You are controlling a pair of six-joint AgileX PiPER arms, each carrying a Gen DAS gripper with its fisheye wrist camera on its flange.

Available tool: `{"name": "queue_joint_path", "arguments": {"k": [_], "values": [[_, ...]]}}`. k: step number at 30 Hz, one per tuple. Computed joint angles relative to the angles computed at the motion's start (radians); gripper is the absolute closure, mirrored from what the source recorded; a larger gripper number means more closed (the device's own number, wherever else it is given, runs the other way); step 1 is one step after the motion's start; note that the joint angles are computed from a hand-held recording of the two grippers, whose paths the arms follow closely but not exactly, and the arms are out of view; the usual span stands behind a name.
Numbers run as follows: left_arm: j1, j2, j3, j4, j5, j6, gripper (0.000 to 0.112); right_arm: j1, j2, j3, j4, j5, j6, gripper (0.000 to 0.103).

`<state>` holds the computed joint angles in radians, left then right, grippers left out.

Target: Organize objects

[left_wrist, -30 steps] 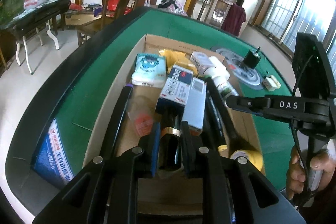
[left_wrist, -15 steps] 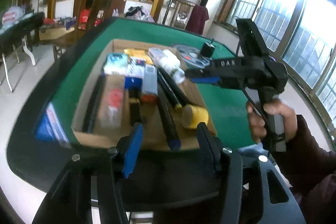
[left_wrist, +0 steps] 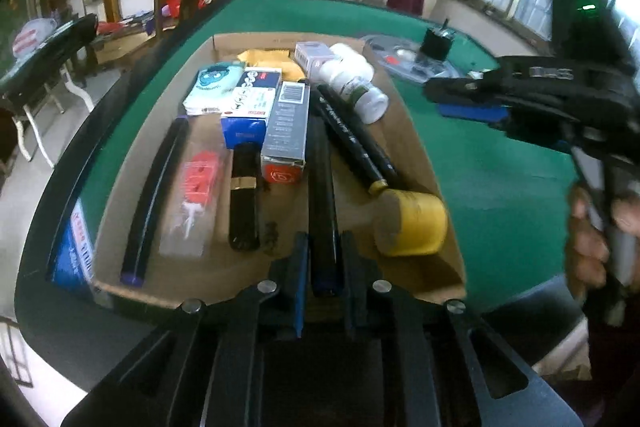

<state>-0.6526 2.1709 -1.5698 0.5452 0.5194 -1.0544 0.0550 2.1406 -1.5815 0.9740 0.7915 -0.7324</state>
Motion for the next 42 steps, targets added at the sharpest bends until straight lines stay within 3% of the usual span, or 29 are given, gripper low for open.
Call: {"name": "queue_joint_path", "arguments": {"k": [6,8,10,13,15,17,23,28,31,42], "values": [[-0.014,0.018,-0.041,0.076,0.009,-0.086,0.094,0.001,-0.020,0.034,-0.017,-0.009,-0.024,0.077],[-0.036,0.008,-0.034,0.146,0.025,-0.150,0.065,0.007,-0.034,0.063,-0.010,-0.038,-0.046,0.068],[-0.078,-0.010,-0.014,0.317,0.079,-0.315,0.051,0.017,-0.053,0.100,-0.003,-0.081,-0.073,0.064],[-0.127,-0.019,-0.011,0.484,0.183,-0.474,0.044,0.042,-0.088,0.158,-0.004,-0.158,-0.110,0.061],[-0.159,-0.015,-0.026,0.554,0.294,-0.539,0.038,0.064,-0.115,0.200,-0.016,-0.223,-0.128,0.058],[-0.175,-0.008,-0.035,0.586,0.353,-0.564,0.028,0.089,-0.146,0.247,-0.011,-0.291,-0.160,0.055],[-0.189,-0.018,-0.009,0.648,0.457,-0.688,0.022,0.133,-0.194,0.323,0.008,-0.380,-0.219,0.051],[-0.175,-0.069,0.078,0.670,0.445,-0.817,0.019,0.162,-0.224,0.379,0.028,-0.454,-0.268,0.050],[-0.174,-0.062,0.069,0.650,0.490,-0.826,0.019,0.171,-0.236,0.401,0.041,-0.471,-0.294,0.050],[-0.164,-0.075,0.097,0.620,0.480,-0.862,0.018,0.210,-0.277,0.456,0.043,-0.521,-0.334,0.050]]}}
